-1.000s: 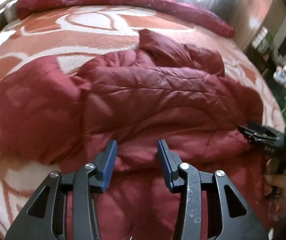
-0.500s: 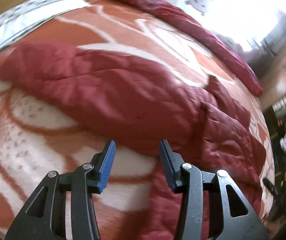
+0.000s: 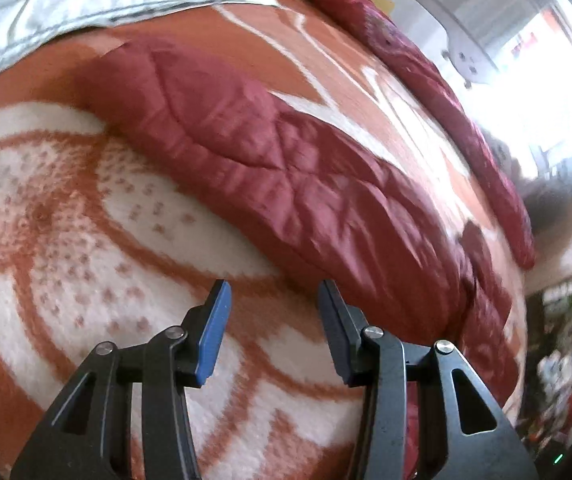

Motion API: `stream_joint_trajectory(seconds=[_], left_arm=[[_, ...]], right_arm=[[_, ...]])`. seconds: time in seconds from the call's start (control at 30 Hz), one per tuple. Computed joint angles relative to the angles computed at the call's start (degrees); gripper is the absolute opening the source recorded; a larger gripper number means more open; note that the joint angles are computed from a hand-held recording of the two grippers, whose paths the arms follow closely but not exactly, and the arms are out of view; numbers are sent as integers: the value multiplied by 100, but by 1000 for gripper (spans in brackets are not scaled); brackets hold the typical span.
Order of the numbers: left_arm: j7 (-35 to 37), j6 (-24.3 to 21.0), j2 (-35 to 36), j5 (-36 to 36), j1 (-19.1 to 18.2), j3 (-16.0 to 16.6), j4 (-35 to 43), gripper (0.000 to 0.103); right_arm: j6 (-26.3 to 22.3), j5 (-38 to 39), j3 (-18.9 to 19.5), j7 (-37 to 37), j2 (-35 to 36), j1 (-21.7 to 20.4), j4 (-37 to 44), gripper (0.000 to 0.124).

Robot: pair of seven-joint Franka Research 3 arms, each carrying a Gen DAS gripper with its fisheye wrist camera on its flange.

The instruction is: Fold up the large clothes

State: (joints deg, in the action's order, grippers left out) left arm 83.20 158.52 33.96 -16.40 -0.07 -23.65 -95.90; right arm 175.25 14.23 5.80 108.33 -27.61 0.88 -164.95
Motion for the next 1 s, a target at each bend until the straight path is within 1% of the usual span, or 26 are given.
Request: stream_joint_trajectory(seconds=[0.1,0.2,0.27,0.37,0.47,0.63,0.7,0.73,0.77,0.83,0.9,0.93,0.97,1.0], left_arm=[[-83,2,256,-184,137,-44,239,44],[-126,-271,629,-334,268,-126,666,44],[-108,-348,808,-498,367,-218,836,44],[-36,-186,1011,-737,488,-343,1015,44],[-130,-2,1243,-802,492,-337,1304,44],[-409,-51,1737,-699,430,-264,1973,44],[-593,-65,1796,-548,297,-131,2147,43],[-673,-75,1781,-403,194,-20,2206,42],[-687,-37,1755,-295,146,18,2200,29],[-596,-11,1715,-136,116,-38,2202,14],[-585,-28,1707,15,60,-46,2306,11],[-411,39,1637,-46,156,-215,2196,9],[-131,212,1503,-140,312,-487,1968,8],[-23,266,1437,-158,341,-566,1902,8]], right_arm=[[-26,70,-87,-41,-49,149,-38,81],[-37,152,-140,-55,-109,269,-94,81],[-56,190,-138,-46,-122,305,-109,81],[-88,225,-150,-53,-124,339,-117,81],[-96,282,-213,-81,-83,424,-103,81],[-121,372,-291,-169,-13,561,-63,81],[-126,399,-286,-183,-11,584,-62,81],[-131,407,-276,-182,-8,583,-57,81],[-138,409,-267,-184,-8,580,-56,81],[-141,420,-272,-200,0,591,-48,81],[-131,431,-277,-220,-20,601,-62,81],[-119,443,-289,-230,-34,608,-74,81],[-92,467,-325,-252,-41,635,-87,81],[-60,495,-355,-269,-49,655,-104,81]])
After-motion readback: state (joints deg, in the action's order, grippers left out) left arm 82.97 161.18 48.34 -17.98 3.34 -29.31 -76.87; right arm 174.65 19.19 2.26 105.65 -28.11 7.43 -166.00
